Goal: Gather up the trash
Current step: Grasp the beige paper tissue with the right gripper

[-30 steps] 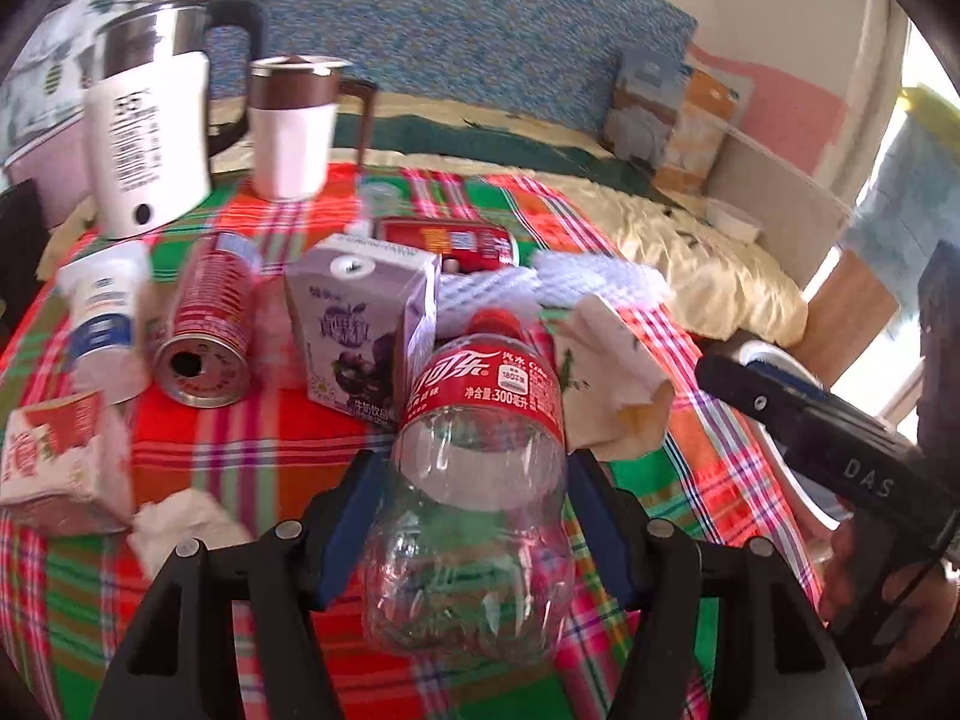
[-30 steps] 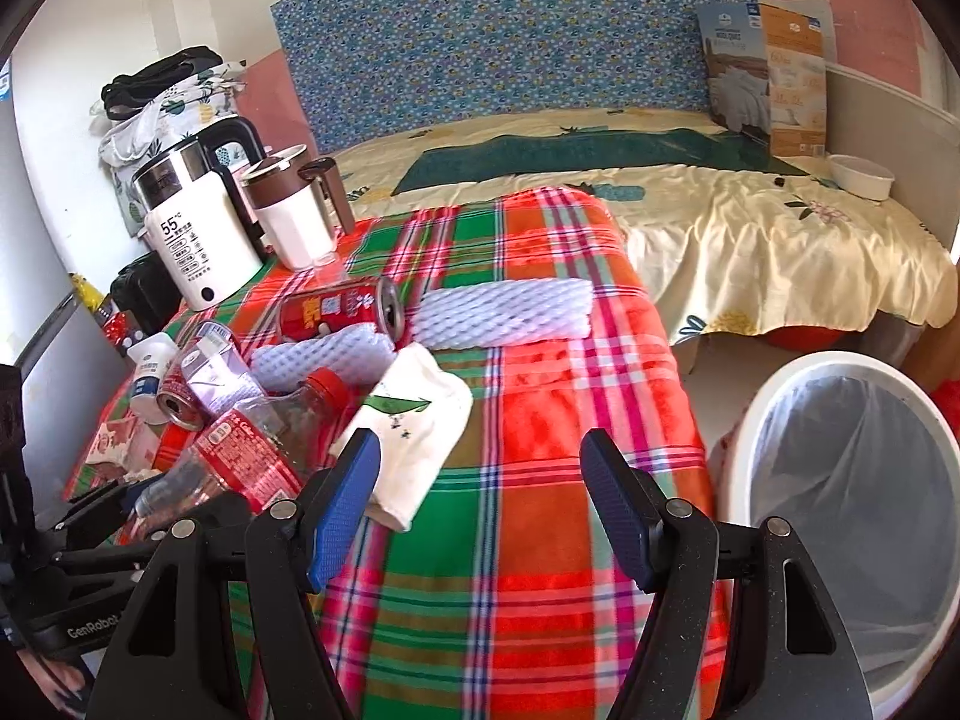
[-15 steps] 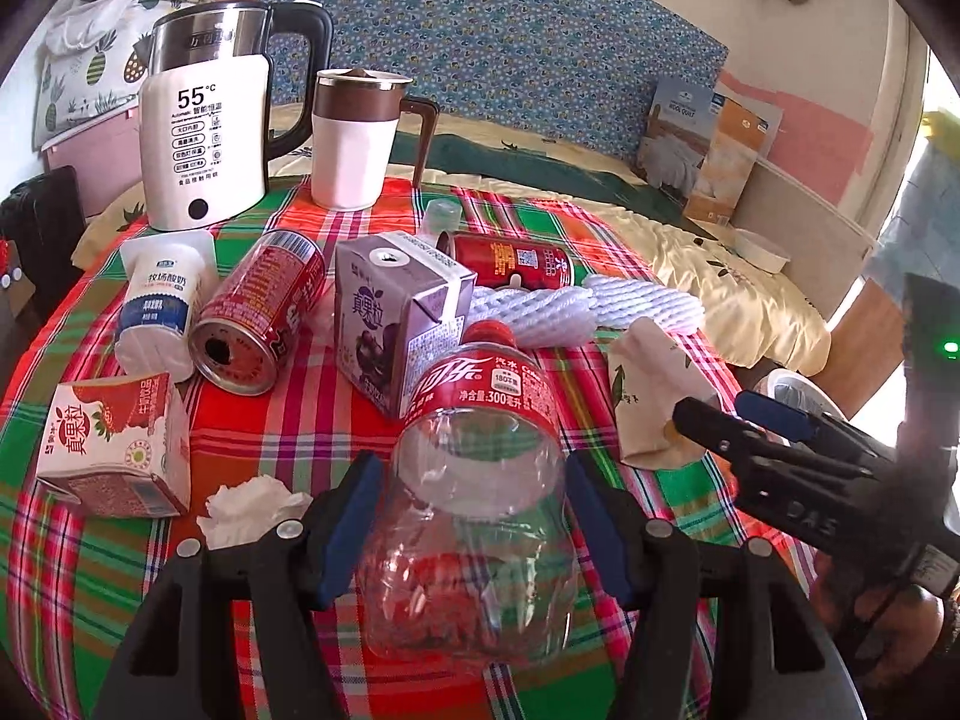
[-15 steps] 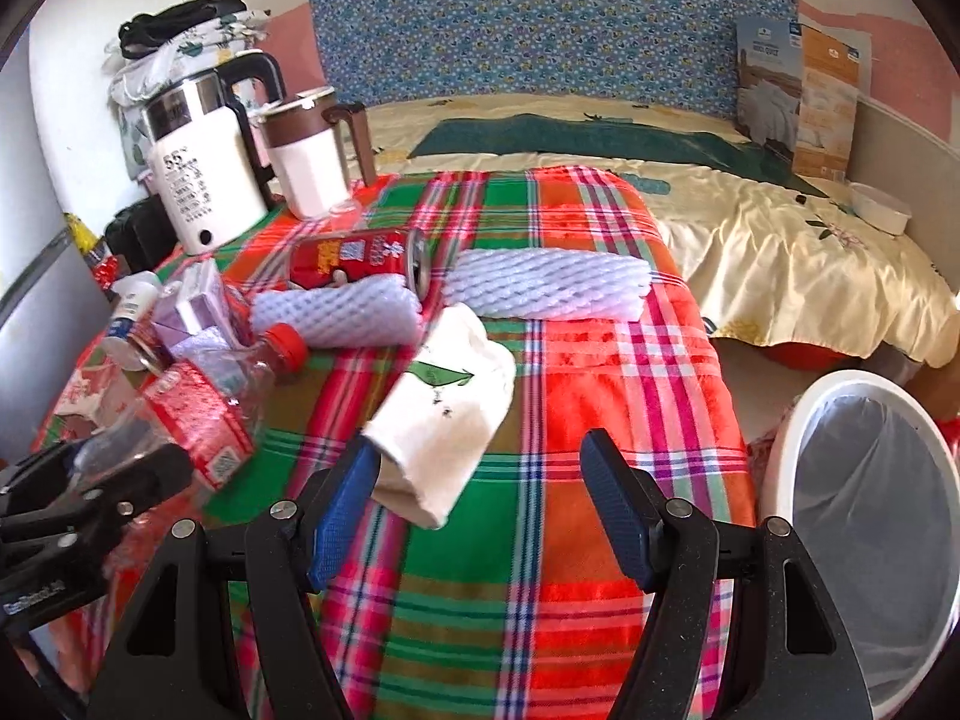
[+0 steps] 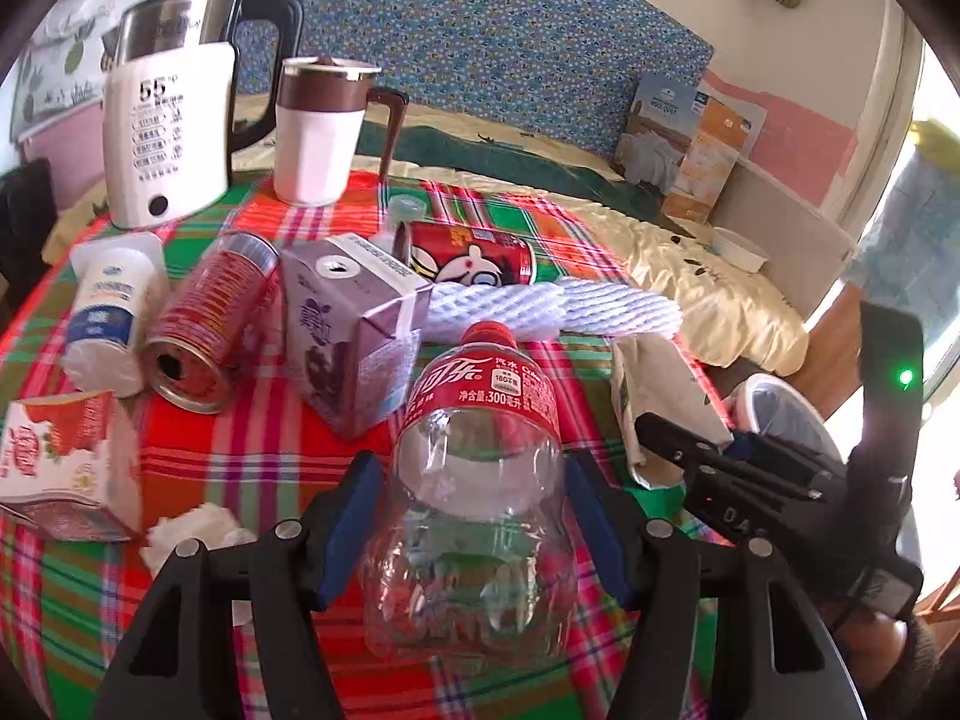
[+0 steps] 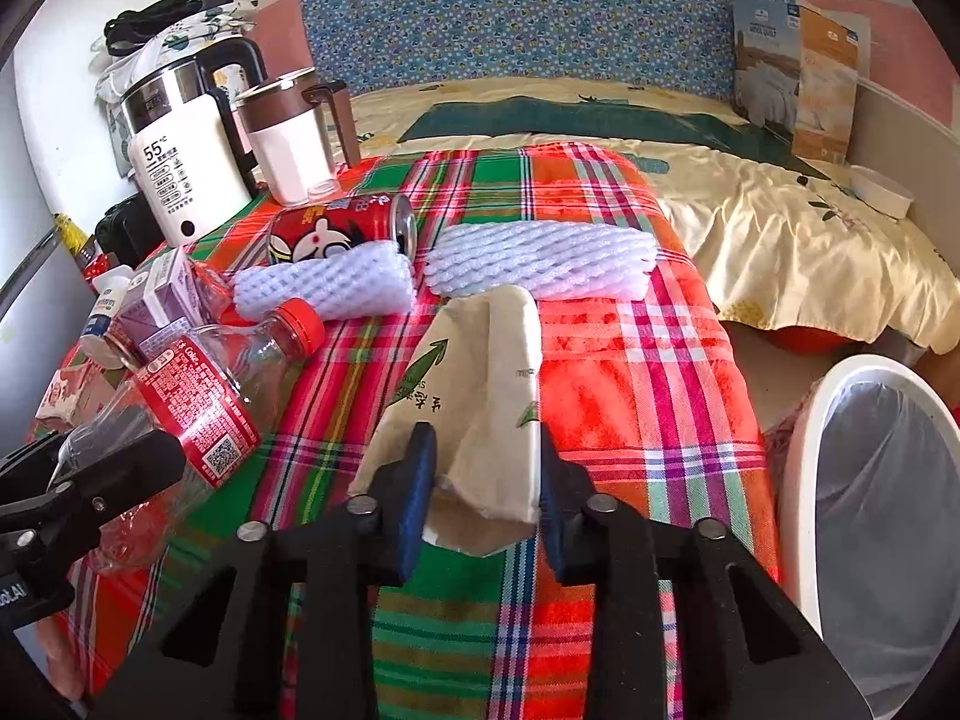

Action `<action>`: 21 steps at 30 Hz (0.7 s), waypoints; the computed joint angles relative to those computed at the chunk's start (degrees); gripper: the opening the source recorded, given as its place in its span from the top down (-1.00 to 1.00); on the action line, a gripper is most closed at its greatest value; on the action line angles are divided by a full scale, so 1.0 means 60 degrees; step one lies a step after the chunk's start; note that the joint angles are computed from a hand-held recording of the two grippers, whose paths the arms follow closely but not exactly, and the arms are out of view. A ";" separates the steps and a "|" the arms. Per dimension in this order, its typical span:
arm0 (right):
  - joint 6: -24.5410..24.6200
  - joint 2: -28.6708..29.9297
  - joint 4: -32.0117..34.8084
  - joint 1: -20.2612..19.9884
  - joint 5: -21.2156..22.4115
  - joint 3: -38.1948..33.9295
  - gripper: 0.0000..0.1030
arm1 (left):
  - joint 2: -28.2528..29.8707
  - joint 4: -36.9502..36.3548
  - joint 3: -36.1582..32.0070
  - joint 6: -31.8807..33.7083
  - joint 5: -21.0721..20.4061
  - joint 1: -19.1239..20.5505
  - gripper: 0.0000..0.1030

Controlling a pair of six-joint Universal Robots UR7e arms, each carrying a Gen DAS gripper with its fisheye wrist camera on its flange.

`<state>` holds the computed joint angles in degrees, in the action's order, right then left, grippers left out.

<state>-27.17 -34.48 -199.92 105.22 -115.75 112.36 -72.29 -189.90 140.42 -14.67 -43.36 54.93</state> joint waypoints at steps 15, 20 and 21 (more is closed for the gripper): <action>0.0096 -0.0403 -0.0447 -0.0179 0.0475 0.0517 0.62 | 0.0230 0.0259 -0.0016 -0.0159 0.0082 -0.0297 -0.19; 0.0137 -0.0841 -0.0869 -0.0231 0.0645 0.0978 0.62 | 0.0196 0.0202 0.0066 -0.0228 0.0228 -0.0621 -0.19; 0.0164 -0.0944 -0.0961 -0.0235 0.0647 0.1080 0.62 | 0.0284 0.0129 0.0082 -0.0117 0.0487 -0.0826 -0.19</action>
<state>-26.19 -40.15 -205.69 103.81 -111.87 118.83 -70.58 -189.13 140.92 -15.37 -40.44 49.97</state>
